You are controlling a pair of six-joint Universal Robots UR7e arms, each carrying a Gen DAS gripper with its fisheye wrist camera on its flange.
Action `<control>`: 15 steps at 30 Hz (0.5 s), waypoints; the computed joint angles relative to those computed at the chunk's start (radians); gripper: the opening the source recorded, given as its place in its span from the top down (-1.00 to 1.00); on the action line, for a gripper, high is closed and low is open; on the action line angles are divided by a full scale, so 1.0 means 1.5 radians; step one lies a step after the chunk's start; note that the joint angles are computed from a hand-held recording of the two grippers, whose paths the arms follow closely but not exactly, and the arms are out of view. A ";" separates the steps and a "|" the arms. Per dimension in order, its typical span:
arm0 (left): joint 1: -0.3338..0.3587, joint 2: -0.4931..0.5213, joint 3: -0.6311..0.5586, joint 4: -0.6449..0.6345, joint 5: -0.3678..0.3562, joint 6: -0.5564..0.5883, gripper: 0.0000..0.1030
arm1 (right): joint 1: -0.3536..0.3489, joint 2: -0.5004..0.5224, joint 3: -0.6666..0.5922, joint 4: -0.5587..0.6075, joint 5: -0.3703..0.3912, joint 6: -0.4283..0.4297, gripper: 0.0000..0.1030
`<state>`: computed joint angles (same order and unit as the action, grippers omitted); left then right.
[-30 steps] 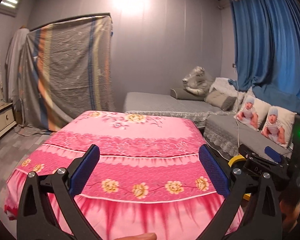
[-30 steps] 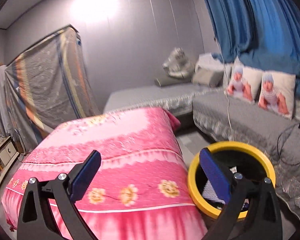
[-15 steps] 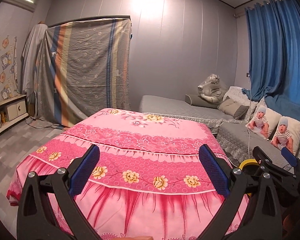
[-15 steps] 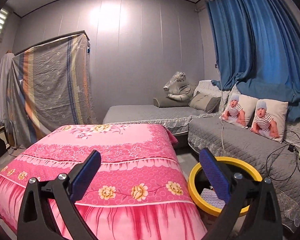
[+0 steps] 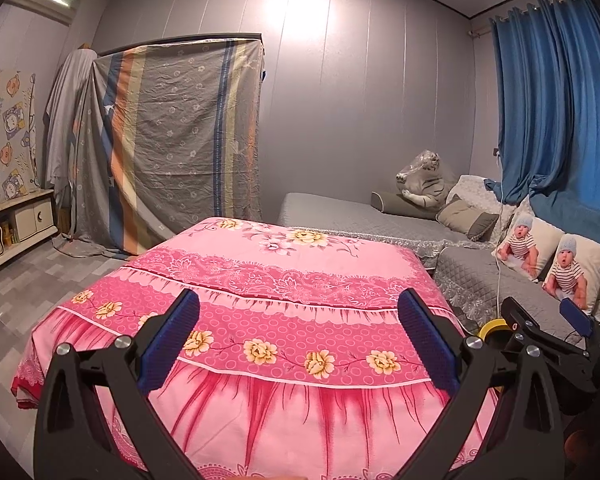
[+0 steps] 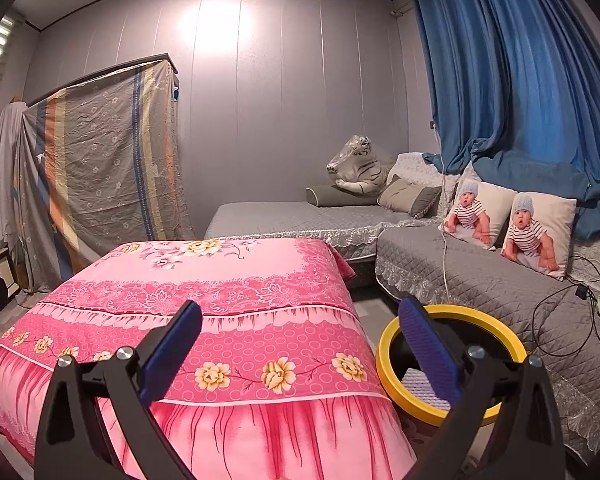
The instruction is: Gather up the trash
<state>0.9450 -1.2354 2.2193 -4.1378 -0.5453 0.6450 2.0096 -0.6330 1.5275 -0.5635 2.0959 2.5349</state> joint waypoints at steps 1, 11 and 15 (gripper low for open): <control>0.000 0.000 0.000 0.002 0.000 -0.001 -0.84 | 0.000 0.000 -0.001 0.000 0.002 0.001 -0.85; 0.002 0.003 -0.003 0.016 0.001 -0.014 -0.84 | -0.003 0.007 -0.014 0.018 0.012 0.008 -0.85; 0.002 0.004 -0.003 0.025 0.000 -0.021 -0.84 | -0.003 0.009 -0.018 0.026 0.014 0.011 -0.85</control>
<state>0.9487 -1.2297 2.2142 -4.1005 -0.5447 0.6134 2.0046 -0.6197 1.5000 -0.5249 2.1171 2.5515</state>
